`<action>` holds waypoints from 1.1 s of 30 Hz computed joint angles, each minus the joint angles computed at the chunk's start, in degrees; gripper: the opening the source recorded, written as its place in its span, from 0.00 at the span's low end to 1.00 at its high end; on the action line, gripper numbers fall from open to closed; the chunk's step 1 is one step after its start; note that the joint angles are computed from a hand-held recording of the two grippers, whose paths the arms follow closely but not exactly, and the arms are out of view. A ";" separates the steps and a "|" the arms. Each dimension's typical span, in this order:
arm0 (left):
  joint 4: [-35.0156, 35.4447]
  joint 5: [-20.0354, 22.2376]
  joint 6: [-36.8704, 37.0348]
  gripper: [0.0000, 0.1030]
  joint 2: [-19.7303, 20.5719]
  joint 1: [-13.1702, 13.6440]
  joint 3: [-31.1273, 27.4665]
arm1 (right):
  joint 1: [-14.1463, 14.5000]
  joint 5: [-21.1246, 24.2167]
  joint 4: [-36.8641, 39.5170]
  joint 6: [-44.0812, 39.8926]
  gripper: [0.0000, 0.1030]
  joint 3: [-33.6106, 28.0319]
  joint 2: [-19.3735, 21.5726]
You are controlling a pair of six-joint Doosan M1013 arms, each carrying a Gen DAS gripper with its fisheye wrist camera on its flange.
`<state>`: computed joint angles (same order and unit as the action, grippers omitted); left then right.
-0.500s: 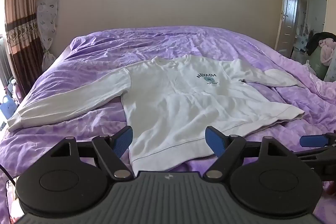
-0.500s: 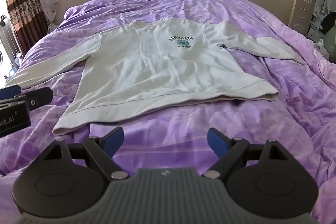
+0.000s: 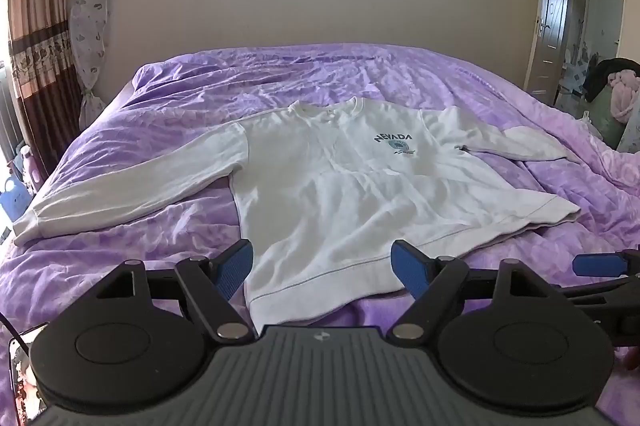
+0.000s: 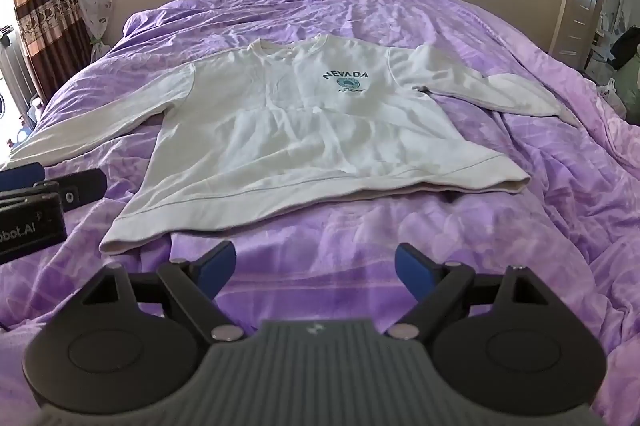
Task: Fold small clothes
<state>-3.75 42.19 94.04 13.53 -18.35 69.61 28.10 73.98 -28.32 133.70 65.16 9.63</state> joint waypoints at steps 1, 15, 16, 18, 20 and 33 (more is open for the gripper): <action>0.15 -0.07 -0.10 0.89 -0.06 -0.08 0.18 | -0.05 -0.02 0.04 -0.07 0.81 0.02 -0.01; 0.57 2.29 -0.64 0.89 0.52 -0.18 -1.20 | 0.18 0.04 -0.46 0.05 0.81 0.19 -0.10; 0.53 2.35 -0.58 0.89 0.52 -0.18 -1.22 | 0.20 0.02 -0.51 0.06 0.81 0.20 -0.08; 0.60 2.16 -0.69 0.89 0.49 -0.20 -1.09 | 0.23 0.01 -0.52 0.03 0.81 0.22 -0.06; 0.63 2.16 -0.74 0.89 0.50 -0.22 -1.09 | 0.27 -0.01 -0.59 0.08 0.81 0.26 -0.04; 0.85 2.22 -0.86 0.89 0.47 -0.30 -0.73 | 0.20 0.46 -0.40 -0.40 0.81 -0.19 0.00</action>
